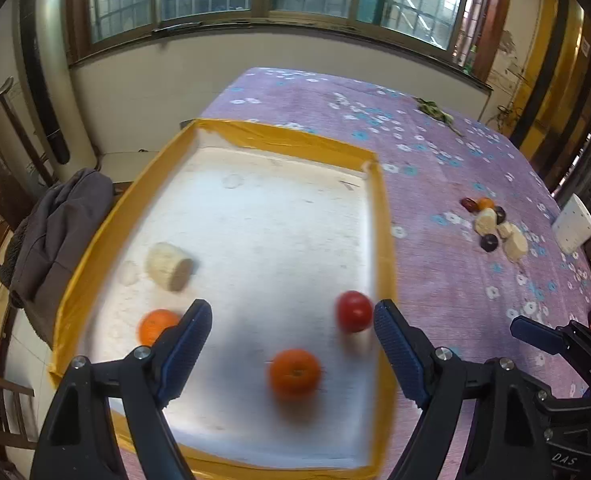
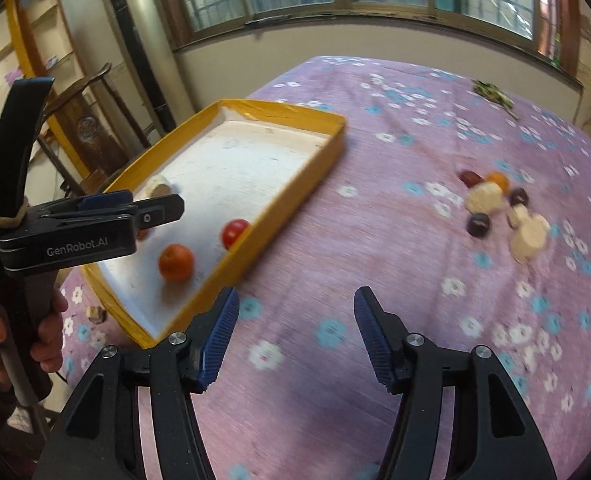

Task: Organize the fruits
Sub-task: 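Move both open tools back to the remaining pile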

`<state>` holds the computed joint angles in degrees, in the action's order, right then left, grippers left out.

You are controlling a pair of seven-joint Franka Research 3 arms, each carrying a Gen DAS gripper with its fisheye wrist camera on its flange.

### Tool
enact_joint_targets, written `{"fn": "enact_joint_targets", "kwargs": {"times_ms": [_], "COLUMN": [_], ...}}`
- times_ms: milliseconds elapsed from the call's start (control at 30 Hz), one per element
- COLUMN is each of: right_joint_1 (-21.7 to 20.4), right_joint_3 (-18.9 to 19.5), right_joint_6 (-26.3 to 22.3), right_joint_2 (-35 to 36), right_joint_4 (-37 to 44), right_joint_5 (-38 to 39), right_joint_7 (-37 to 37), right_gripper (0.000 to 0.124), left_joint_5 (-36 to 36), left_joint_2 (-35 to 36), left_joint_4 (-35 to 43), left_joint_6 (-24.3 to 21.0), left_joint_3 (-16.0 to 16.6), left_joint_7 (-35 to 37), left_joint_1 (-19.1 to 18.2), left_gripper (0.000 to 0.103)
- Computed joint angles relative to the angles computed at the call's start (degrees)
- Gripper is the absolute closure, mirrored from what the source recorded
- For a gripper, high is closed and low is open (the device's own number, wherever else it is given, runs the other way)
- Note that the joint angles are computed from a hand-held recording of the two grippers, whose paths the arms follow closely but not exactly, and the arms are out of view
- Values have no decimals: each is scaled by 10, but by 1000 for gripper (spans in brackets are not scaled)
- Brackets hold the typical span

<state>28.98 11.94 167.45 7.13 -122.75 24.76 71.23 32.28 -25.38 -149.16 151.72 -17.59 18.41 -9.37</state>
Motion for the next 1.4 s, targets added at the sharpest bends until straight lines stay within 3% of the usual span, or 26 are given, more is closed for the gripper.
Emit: {"fn": "enact_joint_targets", "kwargs": {"times_ms": [233, 567, 733, 1100, 1133, 1233, 1400], "right_joint_1": [-24, -57, -81, -111, -111, -115, -154], "right_joint_3": [-18, -50, -56, -36, -36, -32, 0], "right_joint_6": [17, 24, 7, -53, -60, -61, -37], "right_joint_2": [-47, -76, -37, 125, 137, 152, 128], "right_joint_4": [-58, -93, -42, 145, 157, 170, 141], "right_joint_5": [35, 85, 130, 72, 64, 50, 111], "right_joint_7": [-4, -41, -94, -96, -93, -98, -152], "right_gripper": [63, 62, 62, 62, 63, 90, 90], "left_joint_5": [28, 54, 55, 48, 50, 57, 63], "left_joint_2": [76, 191, 230, 275, 281, 305, 364], "left_joint_4": [77, 192, 234, 286, 293, 321, 383], "left_joint_6": [-10, -46, -78, -132, -134, -140, -124], "left_joint_3": [-28, -23, -12, 6, 7, 12, 26], "left_joint_7": [-15, -14, -3, 13, 16, 31, 63], "left_joint_1": [-17, -77, -102, -124, -125, -128, -134], "left_gripper": [18, 14, 13, 13, 13, 13, 13]}}
